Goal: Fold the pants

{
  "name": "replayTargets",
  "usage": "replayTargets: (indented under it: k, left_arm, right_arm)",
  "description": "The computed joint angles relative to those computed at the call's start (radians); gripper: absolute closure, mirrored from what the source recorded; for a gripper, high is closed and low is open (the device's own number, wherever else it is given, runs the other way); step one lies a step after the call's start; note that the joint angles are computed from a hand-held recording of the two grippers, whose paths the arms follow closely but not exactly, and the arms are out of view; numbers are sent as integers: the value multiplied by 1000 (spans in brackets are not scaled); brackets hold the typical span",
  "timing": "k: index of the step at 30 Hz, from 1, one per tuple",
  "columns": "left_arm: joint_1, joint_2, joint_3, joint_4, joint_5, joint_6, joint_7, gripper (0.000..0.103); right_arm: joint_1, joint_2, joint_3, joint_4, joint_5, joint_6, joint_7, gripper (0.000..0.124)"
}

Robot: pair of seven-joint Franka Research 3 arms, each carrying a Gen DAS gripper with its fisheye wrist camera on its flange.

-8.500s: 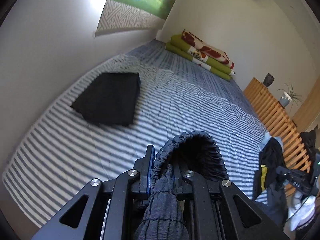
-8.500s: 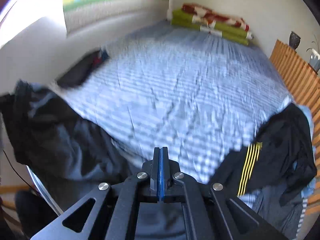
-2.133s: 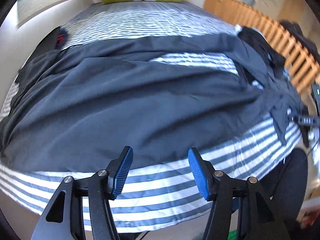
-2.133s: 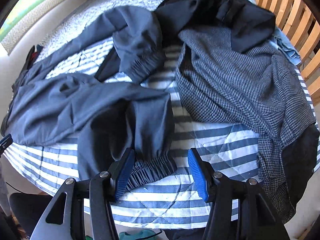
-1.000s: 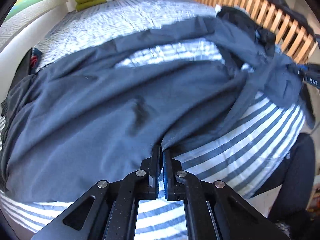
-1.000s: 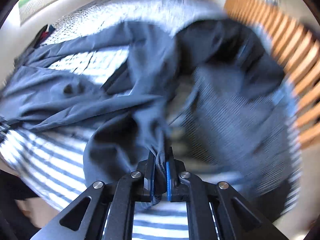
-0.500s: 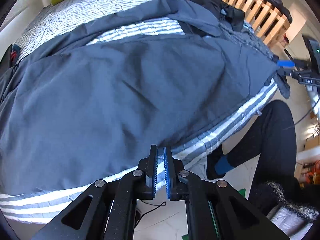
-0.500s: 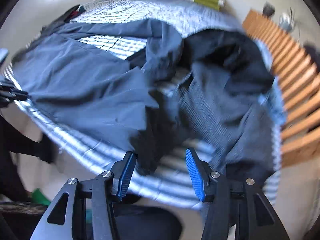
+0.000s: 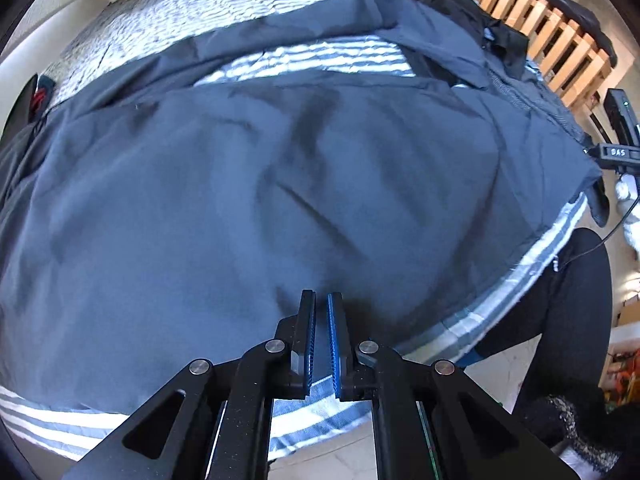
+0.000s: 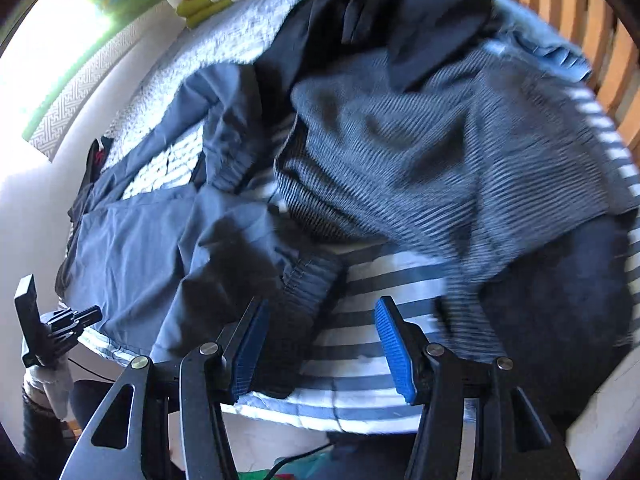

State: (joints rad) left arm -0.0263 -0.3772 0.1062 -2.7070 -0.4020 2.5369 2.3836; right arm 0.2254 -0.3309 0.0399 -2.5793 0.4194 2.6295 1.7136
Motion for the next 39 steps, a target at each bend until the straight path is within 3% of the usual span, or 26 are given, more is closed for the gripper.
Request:
replayTargets:
  k: [2, 4, 6, 9, 11, 13, 16, 19, 21, 26, 28, 32, 35, 39]
  left_arm:
    - [5, 19, -2, -1, 2, 9, -11, 97]
    - [8, 30, 1, -3, -4, 13, -7, 97]
    - [8, 32, 8, -1, -20, 10, 9, 97]
    - [11, 37, 6, 1, -27, 8, 25, 97]
    - [7, 41, 14, 11, -46, -17, 47, 97]
    - [12, 41, 3, 11, -50, -15, 52, 95]
    - [14, 30, -1, 10, -53, -29, 57, 93]
    - [19, 4, 1, 5, -52, -35, 63, 93]
    - [20, -13, 7, 5, -52, -33, 65, 93]
    - [35, 22, 11, 31, -41, 14, 23, 88]
    - [44, 65, 21, 58, -51, 7, 12, 88]
    - [74, 123, 18, 86, -68, 1, 18, 88]
    - [90, 124, 11, 92, -91, -6, 38, 88]
    - [105, 131, 12, 101, -116, -20, 62, 88]
  right_arm:
    - [30, 75, -2, 32, 49, 21, -18, 74]
    - [35, 110, 24, 46, 36, 43, 22, 97]
    - [34, 109, 53, 53, -29, 60, 63, 102]
    - [-49, 26, 151, 55, -349, 29, 243, 102]
    - [-151, -31, 254, 101, -661, -90, 415, 102]
    - [-181, -50, 294, 146, -814, -199, 439, 100]
    - [-107, 0, 212, 216, -739, -322, 311, 76]
    - [-87, 15, 179, 223, -778, -281, 353, 75]
    - [-57, 37, 130, 232, -705, -205, 329, 75]
    - [-31, 245, 87, 385, -625, -102, 314, 74]
    - [-5, 349, 64, 478, -540, -106, 253, 74]
    - [57, 505, 32, 623, -571, -175, 237, 74]
    - [104, 549, 3, 680, -621, -232, 260, 111]
    - [114, 430, 0, 606, -625, -137, 239, 115]
